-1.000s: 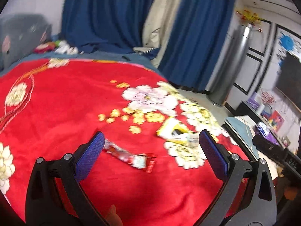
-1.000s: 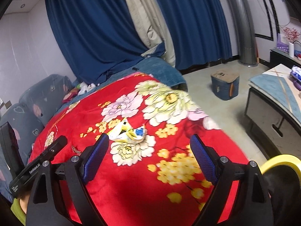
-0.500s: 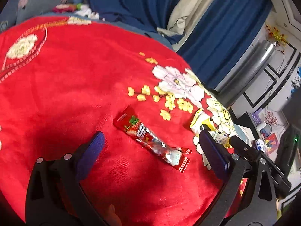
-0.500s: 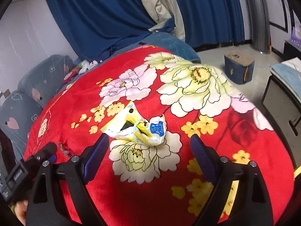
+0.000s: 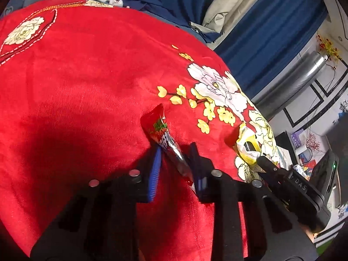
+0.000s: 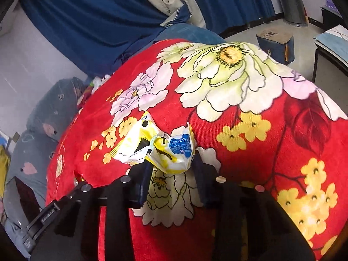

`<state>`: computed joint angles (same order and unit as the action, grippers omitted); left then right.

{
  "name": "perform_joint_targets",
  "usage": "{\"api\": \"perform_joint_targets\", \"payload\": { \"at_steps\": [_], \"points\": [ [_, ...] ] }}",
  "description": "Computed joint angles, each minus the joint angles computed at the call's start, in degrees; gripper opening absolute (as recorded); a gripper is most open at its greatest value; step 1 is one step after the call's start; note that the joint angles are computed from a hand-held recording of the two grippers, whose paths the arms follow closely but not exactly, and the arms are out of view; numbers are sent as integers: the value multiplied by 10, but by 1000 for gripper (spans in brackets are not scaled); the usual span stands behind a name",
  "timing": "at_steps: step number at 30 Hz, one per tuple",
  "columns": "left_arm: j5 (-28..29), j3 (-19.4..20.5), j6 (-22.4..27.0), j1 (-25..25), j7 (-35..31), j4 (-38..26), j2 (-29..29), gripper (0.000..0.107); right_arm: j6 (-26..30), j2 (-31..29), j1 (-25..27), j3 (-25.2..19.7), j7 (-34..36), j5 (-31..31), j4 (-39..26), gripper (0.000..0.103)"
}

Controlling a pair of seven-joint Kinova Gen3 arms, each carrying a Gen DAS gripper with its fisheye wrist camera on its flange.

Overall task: Collect trash
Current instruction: 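Grasp the red candy bar wrapper with the left tool while the right tool grasps the yellow-white wrapper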

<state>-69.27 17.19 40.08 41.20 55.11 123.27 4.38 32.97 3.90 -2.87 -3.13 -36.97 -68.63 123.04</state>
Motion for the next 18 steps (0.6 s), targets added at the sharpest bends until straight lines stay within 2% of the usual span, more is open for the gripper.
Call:
{"api": "perform_joint_targets", "payload": {
  "at_steps": [5, 10, 18],
  "points": [
    [-29, 4, -10, 3, 5, 3, -3, 8, -35, -38, -9, 2, 19, -8, 30, 31],
    [-59, 16, 6, 17, -12, -8, 0, 5, -66, -96, -31, 24, 52, -7, 71, 31],
    [-85, 31, 59, 57, -67, -46, 18, 4, -50, -174, -51, 93, 71, 4, 116, 31]
  ]
}}
